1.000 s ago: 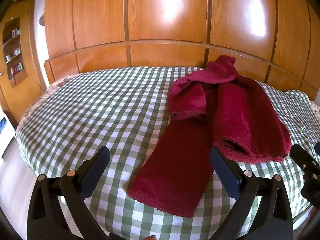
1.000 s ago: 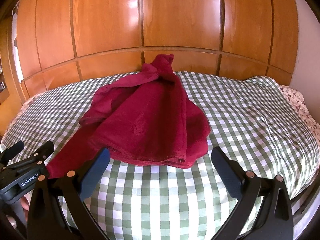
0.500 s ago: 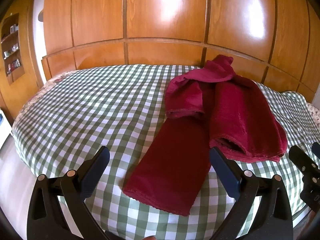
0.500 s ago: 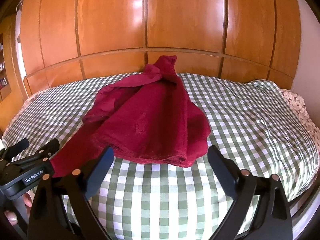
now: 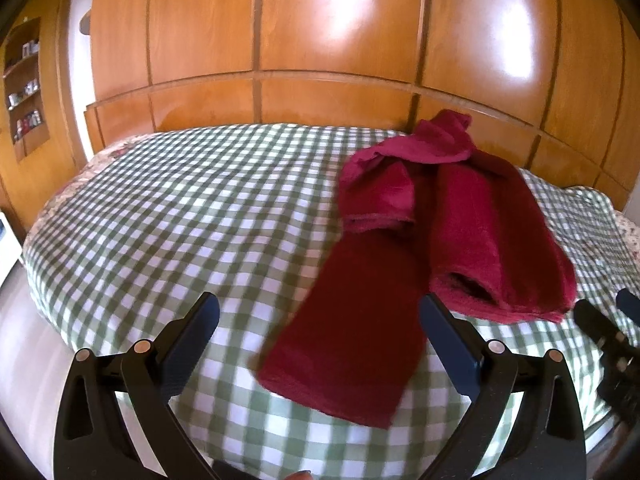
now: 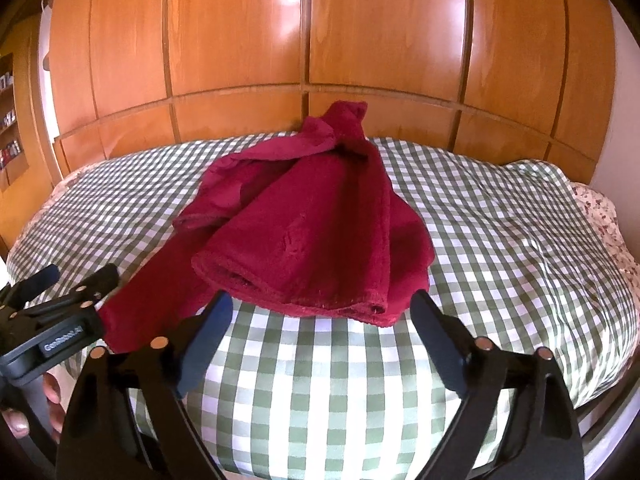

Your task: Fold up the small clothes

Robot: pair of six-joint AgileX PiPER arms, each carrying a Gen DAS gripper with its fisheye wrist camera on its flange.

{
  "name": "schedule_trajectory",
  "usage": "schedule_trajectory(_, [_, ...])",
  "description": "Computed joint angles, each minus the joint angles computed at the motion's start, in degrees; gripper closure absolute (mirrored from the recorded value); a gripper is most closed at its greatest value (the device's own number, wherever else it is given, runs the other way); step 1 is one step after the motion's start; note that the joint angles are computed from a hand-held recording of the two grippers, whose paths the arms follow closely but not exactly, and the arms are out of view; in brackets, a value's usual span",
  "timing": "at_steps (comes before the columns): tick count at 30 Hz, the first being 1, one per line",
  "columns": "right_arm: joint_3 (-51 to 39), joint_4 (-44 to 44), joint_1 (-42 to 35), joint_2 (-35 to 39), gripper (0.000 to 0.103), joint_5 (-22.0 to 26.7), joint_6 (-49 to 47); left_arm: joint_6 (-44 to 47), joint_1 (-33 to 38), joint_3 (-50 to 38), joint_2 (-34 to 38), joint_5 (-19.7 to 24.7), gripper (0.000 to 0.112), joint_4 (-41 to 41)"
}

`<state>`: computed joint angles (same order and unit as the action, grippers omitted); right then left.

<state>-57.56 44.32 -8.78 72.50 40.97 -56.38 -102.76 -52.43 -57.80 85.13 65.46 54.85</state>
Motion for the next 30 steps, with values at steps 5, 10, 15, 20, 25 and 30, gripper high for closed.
schedule_trajectory(5, [-7.0,-0.1,2.4,5.9,0.04,2.5,1.9,0.1,4.5,3.8,-3.5,-2.9,0.013,-1.2])
schedule_trajectory(10, [-19.7,-3.4,10.1,15.7,0.059,6.6,7.8,0.9,7.4,7.5,-5.7,-6.8,0.013,-1.5])
schedule_trajectory(15, [-36.6,-10.7,21.6,28.4,0.046,9.0,16.9,2.3,8.7,11.1,-6.8,-14.5,0.019,-2.1])
schedule_trajectory(20, [-57.0,-25.8,33.3,43.9,0.033,14.8,27.7,7.8,11.7,11.6,-4.7,-21.7,0.036,-5.6])
schedule_trajectory(25, [-71.7,-38.5,38.5,56.2,0.075,22.1,32.3,10.5,13.0,11.6,-2.2,-24.5,0.048,-7.0])
schedule_trajectory(30, [-62.3,-24.1,29.7,46.1,0.091,17.2,22.8,12.5,14.1,12.1,-3.4,-26.4,0.098,-6.7])
